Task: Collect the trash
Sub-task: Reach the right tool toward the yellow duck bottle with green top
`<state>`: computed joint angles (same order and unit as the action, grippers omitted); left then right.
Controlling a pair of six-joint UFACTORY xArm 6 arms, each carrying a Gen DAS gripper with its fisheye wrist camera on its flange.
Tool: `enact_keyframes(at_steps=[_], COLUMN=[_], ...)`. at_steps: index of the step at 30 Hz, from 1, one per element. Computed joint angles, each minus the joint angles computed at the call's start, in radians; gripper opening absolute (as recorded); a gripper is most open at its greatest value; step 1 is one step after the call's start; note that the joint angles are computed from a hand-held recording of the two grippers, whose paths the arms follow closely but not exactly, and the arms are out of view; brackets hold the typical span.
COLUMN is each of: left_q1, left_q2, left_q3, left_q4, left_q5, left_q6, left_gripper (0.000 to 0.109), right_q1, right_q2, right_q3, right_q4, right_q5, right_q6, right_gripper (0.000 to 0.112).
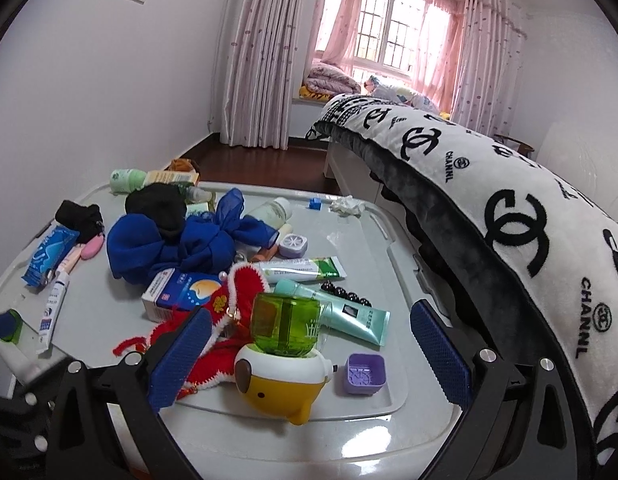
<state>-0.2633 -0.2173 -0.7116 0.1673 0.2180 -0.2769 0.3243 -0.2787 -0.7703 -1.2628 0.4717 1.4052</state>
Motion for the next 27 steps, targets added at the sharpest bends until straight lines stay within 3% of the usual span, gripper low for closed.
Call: enact_keyframes(at_steps=[2,6,27], left_q1=[0.006,0.019,0.045], left_q2=[-0.009,-0.033,-0.01], left_q3=[-0.011,0.008,-0.006], left_q4=[0.052,0.212,0.265], left_q5=[0.037,0.006,0.026], left_q6=[-0.052,-0.183,-0.261], left_gripper=[0.096,0.096,0.096], right_q1=[-0.002,0.005,0.022], right_q2=[-0.003,0.0,0.064], right_q3=[-0.001,-0.005,-0.022], right_q4=[-0.003,-0.001,0.06], right_q5=[-0.007,-0.007,-0.012], right_q6=[0.01,0.004,-0.094], right_gripper=[0.098,0.098,0.098])
